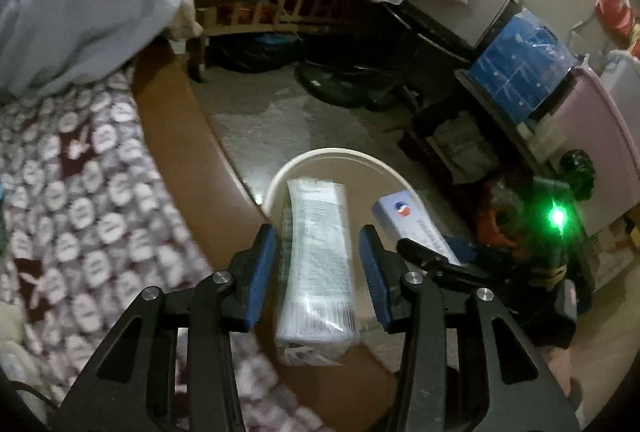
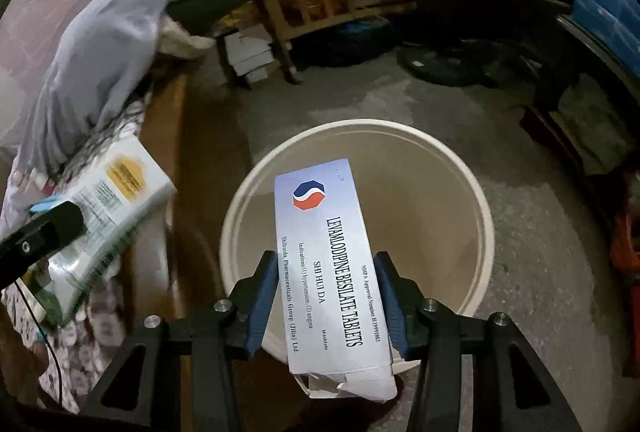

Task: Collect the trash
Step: 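Open the right gripper to drop the medicine box while left drops the carton, then return to the pile and grasp the white sponge with the left gripper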

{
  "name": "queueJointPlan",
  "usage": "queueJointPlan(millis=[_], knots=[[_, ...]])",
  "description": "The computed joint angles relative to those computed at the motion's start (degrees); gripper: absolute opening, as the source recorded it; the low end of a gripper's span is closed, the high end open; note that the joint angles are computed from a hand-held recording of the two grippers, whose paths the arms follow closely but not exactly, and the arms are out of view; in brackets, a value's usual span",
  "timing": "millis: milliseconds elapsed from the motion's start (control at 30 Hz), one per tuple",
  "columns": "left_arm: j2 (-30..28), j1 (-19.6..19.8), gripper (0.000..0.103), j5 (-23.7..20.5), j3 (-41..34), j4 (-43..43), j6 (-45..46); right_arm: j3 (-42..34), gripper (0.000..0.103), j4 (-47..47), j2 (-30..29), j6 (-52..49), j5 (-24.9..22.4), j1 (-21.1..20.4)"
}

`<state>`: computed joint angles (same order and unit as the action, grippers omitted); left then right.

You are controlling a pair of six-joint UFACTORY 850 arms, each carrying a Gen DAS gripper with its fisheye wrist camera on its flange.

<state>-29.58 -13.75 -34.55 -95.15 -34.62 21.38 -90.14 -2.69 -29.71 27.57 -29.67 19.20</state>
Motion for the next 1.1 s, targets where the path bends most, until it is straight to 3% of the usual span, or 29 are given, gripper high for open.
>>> queueJointPlan(millis=[33, 133, 600, 1100], knots=[[-0.2, -0.1, 0.050, 0.0, -0.1, -0.2, -0.3, 0.4, 0.050, -1.2, 0.3, 1.4, 0.2, 0.0], [0.2, -0.4, 0.051, 0.4, 0.5, 2.4, -2.1, 1.1, 0.062, -1.3, 0.7, 2.3, 1.3, 0.0], [8.0, 1.0, 0.051, 5.5, 9.6, 23.6, -18.2, -1.1, 0.062, 1.9, 0.0, -1.9, -0.2, 3.1], [18.8, 7.4, 0.051, 9.1, 21.0, 32.0, -25.1, -9.1, 0.065, 5.3, -2.6, -8.9, -1.3, 10.5]])
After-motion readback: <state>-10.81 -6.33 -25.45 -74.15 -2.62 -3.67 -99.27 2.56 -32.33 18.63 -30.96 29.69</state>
